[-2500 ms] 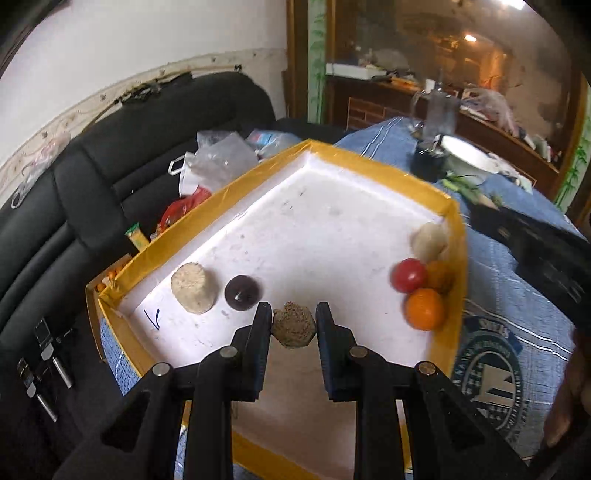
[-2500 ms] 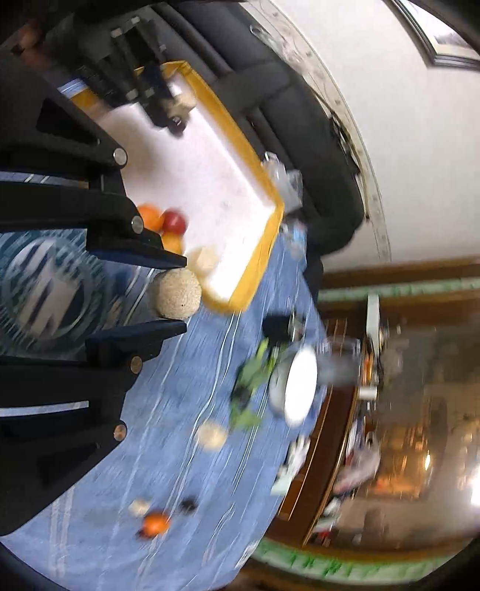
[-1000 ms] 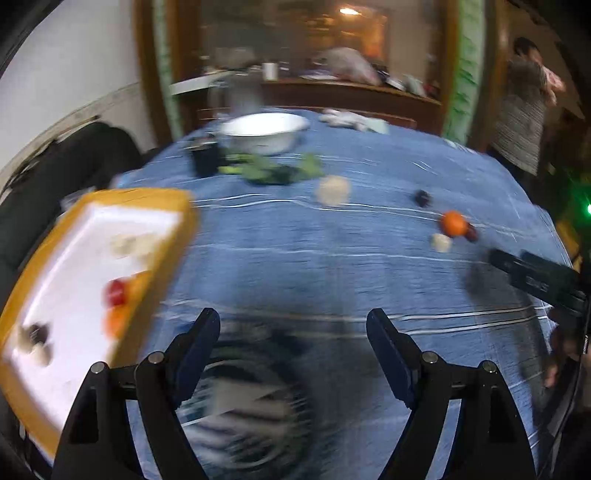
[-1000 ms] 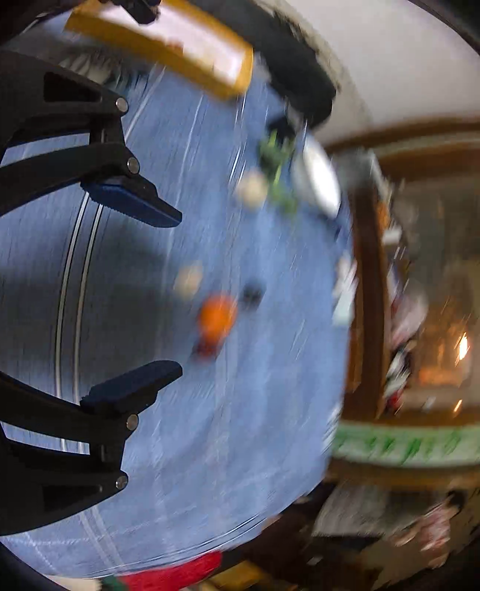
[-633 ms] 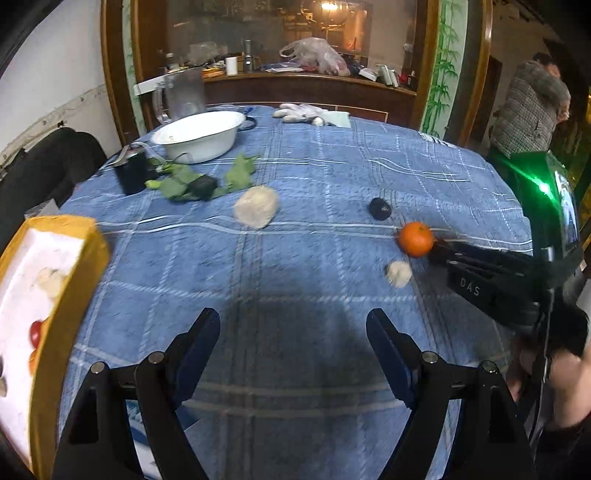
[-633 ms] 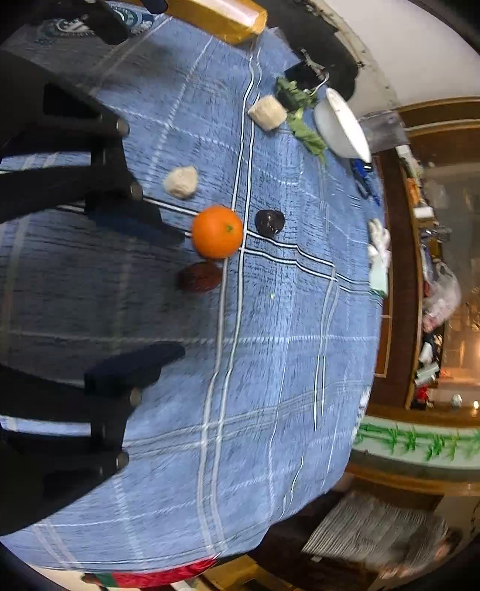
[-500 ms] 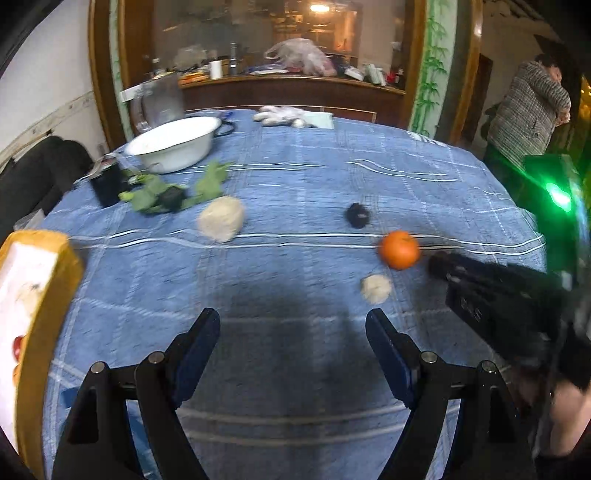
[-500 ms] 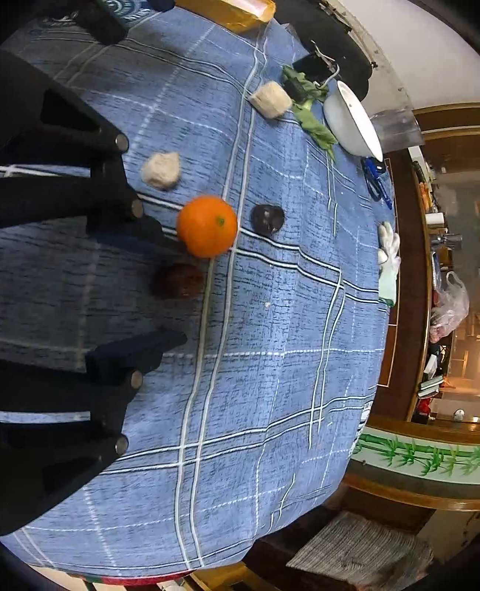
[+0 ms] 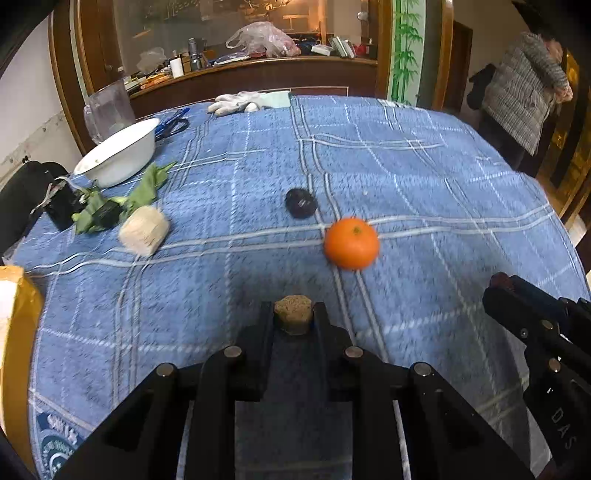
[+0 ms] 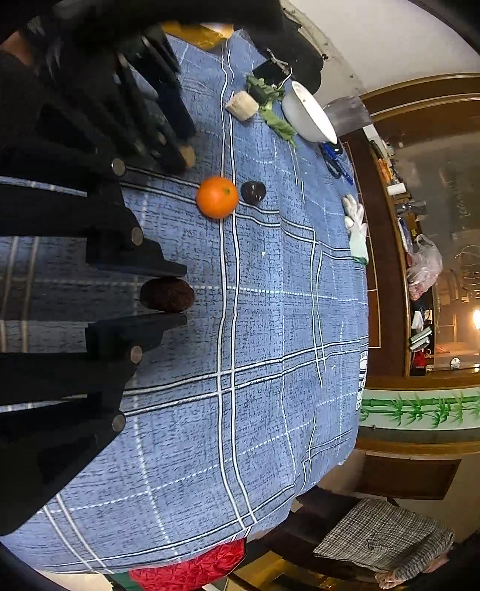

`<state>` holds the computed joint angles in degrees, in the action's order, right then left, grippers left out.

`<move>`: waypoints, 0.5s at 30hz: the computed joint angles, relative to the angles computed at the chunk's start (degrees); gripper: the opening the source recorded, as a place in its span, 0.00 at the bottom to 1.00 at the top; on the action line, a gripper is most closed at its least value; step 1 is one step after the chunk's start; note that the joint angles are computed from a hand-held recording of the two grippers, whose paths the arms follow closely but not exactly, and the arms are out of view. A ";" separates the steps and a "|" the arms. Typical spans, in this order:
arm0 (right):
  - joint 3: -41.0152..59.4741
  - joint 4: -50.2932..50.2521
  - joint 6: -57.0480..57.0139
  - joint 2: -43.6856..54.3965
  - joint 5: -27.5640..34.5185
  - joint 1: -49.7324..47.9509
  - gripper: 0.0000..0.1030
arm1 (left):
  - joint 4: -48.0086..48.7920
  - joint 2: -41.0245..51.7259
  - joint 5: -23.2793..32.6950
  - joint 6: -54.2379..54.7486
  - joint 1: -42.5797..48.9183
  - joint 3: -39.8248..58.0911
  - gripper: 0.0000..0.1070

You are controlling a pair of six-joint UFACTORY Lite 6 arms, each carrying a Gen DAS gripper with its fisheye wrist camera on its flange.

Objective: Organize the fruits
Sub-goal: 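Grasp the red date with the right tool while the left tool grasps a small beige cake, then carry the red date and small beige cake over the tray with both tools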

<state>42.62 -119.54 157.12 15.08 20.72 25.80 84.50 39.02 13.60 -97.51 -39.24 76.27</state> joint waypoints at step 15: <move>-6.84 19.11 -3.83 -6.36 6.80 18.00 0.20 | 33.99 -23.55 3.61 -35.30 -0.45 -31.05 0.18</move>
<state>35.78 -100.42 153.29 8.72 27.52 43.81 118.49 15.46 17.21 -132.80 -39.68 45.22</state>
